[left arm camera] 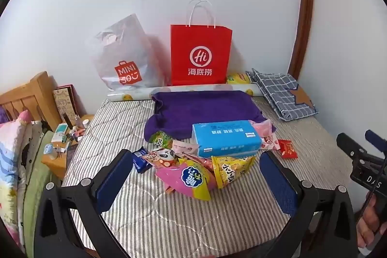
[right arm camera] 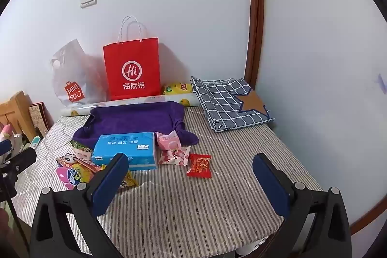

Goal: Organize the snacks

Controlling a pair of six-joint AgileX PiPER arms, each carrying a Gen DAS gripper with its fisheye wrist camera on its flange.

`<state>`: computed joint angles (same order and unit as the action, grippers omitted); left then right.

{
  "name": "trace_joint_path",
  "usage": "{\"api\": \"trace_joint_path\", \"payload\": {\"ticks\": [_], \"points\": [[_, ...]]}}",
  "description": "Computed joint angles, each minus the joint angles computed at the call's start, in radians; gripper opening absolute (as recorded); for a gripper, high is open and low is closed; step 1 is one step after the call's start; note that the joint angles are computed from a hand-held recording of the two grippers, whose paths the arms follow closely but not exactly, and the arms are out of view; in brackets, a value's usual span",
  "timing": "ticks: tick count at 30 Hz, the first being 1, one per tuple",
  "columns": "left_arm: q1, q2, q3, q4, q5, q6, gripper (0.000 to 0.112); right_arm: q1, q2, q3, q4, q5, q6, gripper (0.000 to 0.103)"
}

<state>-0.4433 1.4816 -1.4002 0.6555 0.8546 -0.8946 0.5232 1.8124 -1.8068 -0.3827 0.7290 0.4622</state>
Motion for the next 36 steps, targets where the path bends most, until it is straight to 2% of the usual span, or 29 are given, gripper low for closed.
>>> {"api": "trace_joint_path", "payload": {"ticks": [4, 7, 9, 13, 14, 22, 36], "points": [[0.007, -0.017, 0.025, -0.007, -0.038, -0.031, 0.103, -0.006, -0.006, 0.0, 0.014, 0.006, -0.012, 0.103], [0.01, -0.033, 0.028, -0.014, -0.034, -0.019, 0.103, 0.007, -0.005, -0.015, 0.001, 0.015, 0.003, 0.103], [0.005, -0.008, -0.011, -0.018, -0.001, -0.01, 0.103, 0.024, -0.006, -0.015, -0.02, 0.017, 0.021, 0.103], [0.006, -0.018, -0.008, -0.036, 0.001, 0.006, 0.103, 0.04, -0.011, -0.046, -0.025, 0.054, 0.025, 0.103], [0.008, -0.014, -0.016, -0.043, 0.007, 0.012, 0.103, 0.02, -0.029, -0.015, 0.005, 0.028, 0.009, 0.103], [0.006, -0.021, -0.002, -0.035, 0.0, -0.006, 0.103, 0.012, -0.039, 0.023, 0.008, -0.007, 0.011, 0.103], [0.017, -0.036, 0.027, -0.037, -0.013, -0.011, 0.103, 0.019, -0.026, 0.002, 0.021, 0.009, 0.0, 0.103]]}}
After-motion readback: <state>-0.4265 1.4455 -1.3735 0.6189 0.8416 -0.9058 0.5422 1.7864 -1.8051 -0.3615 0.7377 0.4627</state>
